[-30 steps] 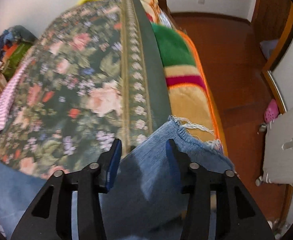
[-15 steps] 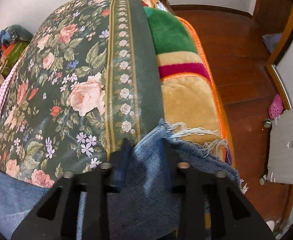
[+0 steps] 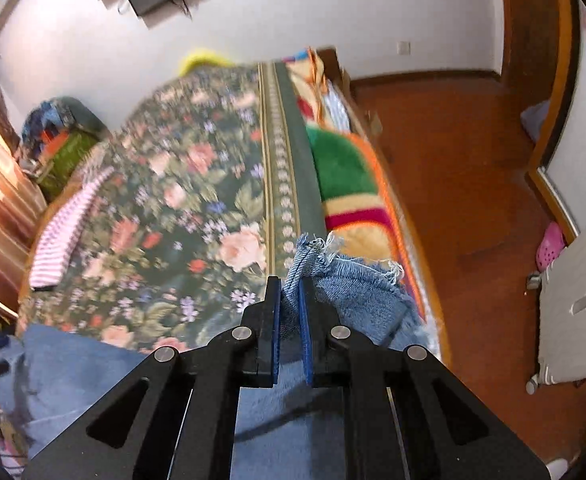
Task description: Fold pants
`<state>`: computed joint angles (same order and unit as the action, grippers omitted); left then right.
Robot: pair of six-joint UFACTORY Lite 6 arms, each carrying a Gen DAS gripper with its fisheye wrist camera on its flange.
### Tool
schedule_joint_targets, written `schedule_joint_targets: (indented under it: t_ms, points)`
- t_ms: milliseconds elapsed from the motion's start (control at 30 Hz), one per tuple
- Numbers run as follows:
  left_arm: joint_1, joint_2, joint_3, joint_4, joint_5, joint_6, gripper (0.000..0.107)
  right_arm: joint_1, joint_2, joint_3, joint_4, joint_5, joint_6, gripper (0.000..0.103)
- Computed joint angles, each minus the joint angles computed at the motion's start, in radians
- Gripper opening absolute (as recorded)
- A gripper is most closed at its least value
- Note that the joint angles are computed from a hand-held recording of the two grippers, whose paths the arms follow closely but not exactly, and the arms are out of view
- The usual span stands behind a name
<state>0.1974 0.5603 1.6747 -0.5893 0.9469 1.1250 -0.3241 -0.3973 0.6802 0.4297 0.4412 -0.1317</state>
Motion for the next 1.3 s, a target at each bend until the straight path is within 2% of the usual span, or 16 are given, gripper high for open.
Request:
schedule_joint_targets:
  t_ms: [67, 133, 233, 333, 433, 500, 600, 633, 667, 833, 1033, 1167, 1300]
  points:
    - [-0.006, -0.044, -0.077, -0.004, -0.001, 0.019, 0.067, -0.053, -0.101, -0.022, 0.038, 0.061, -0.049, 0.008]
    - [-0.006, -0.083, -0.148, -0.007, 0.013, 0.025, 0.067, -0.046, -0.152, -0.034, 0.018, 0.073, -0.013, 0.008]
    - [0.003, -0.166, -0.27, -0.035, -0.003, 0.083, 0.067, 0.052, -0.161, -0.047, -0.099, 0.014, 0.168, 0.008]
    - [0.014, -0.233, -0.36, -0.067, -0.003, 0.145, 0.067, 0.038, -0.212, -0.071, -0.081, 0.031, 0.157, 0.008]
    - [0.001, -0.27, -0.418, -0.055, -0.023, 0.167, 0.058, 0.038, -0.245, -0.092, -0.064, 0.038, 0.151, 0.008]
    - [-0.016, -0.27, -0.433, -0.032, -0.042, 0.158, 0.056, 0.042, -0.261, -0.104, -0.052, 0.039, 0.147, 0.008]
    - [-0.045, -0.278, -0.469, -0.015, -0.111, 0.163, 0.042, 0.046, -0.269, -0.114, -0.032, 0.037, 0.137, 0.008]
    - [-0.048, -0.281, -0.474, -0.019, -0.12, 0.174, 0.035, 0.046, -0.273, -0.116, -0.024, 0.036, 0.132, 0.008]
    - [-0.05, -0.277, -0.465, -0.023, -0.109, 0.182, 0.025, 0.047, -0.275, -0.118, -0.017, 0.034, 0.127, 0.008]
    - [-0.04, -0.262, -0.407, -0.024, -0.045, 0.165, 0.012, 0.033, -0.275, -0.089, 0.015, 0.04, 0.095, 0.008]
    - [-0.002, -0.283, -0.283, -0.087, 0.026, 0.165, 0.01, 0.052, -0.216, 0.034, -0.019, 0.031, 0.117, 0.008]
    - [0.012, -0.295, -0.186, -0.124, 0.036, 0.156, 0.009, 0.069, -0.197, 0.123, -0.053, 0.031, 0.141, 0.008]
    - [0.029, -0.257, -0.079, -0.136, 0.072, 0.118, 0.009, 0.063, -0.188, 0.203, -0.05, 0.04, 0.126, 0.008]
